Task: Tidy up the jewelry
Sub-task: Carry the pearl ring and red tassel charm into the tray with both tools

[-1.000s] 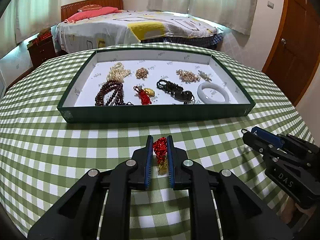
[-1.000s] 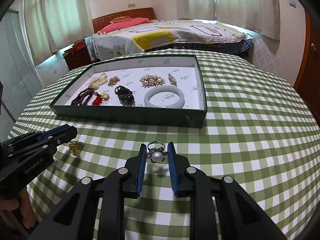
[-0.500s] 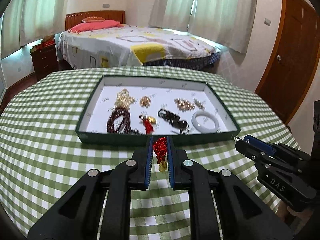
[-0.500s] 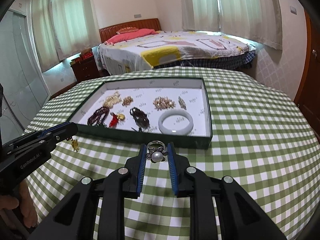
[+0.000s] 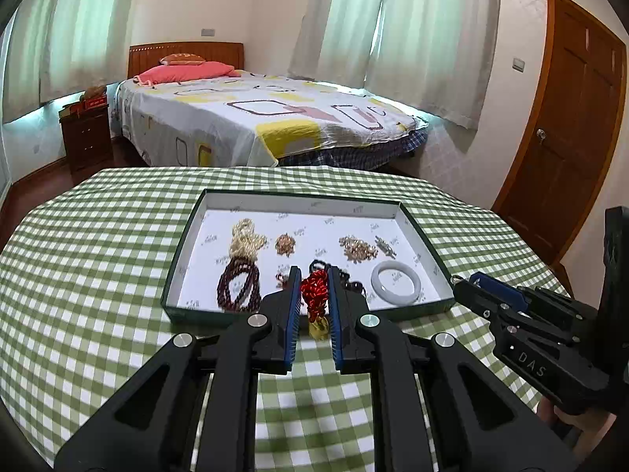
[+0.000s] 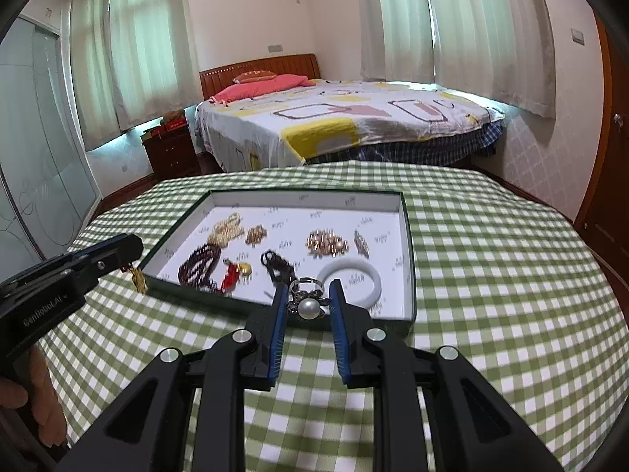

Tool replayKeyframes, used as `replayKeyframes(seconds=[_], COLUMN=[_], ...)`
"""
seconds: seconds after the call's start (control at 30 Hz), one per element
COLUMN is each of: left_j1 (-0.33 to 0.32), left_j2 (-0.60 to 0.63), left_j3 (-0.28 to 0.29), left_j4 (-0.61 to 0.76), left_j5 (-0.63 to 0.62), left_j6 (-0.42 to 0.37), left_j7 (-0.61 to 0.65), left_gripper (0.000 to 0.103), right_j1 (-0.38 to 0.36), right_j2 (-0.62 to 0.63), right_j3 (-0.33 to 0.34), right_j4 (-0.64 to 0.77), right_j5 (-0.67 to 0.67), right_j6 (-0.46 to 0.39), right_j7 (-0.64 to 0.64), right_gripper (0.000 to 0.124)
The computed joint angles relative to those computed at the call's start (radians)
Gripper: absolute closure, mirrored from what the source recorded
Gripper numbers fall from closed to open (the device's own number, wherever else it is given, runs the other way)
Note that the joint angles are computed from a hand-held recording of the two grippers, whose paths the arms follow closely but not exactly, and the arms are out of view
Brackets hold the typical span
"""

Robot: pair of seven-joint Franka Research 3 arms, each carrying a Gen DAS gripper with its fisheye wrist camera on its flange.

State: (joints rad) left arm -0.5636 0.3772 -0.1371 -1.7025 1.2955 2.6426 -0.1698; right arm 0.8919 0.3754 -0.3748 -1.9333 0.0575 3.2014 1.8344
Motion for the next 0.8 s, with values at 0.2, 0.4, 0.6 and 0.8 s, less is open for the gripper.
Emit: replayKeyframes(seconds=[0.2,0.4,0.6,0.8], left_j1=[0.007,0.005,-0.002,0.013], left_j2=[0.043,0.109,0.203,0.339], left_j3=[0.018,0.048,0.079,0.088], left_j4=[0.074,0.172,0.298,0.477], left_j5=[-0.003,-0.04,-0.122,-0.3], left_j6=[0.018,0.03,0.024,0.021], left_j7=[0.034,0.096,0.203,0.371], left_gripper=[0.09,0.09,0.089,0.09], right_j1=[-0.035,-0.112,-0.172,-0.226], right_j2=[0.047,0.121,0.217,0.32], right_j3=[0.019,0.079,0.117,0.145], right_j4=[0.096,0.23,0.381,0.554], right_j5=[0.0,0.009,-0.001,-0.037], right_j6=[-0.007,-0.031,-0.085,-0.163], right_j7=[-0.021,-0.05,-0.063,-0.057], right_gripper=[0.102,0.102,0.102,0.102])
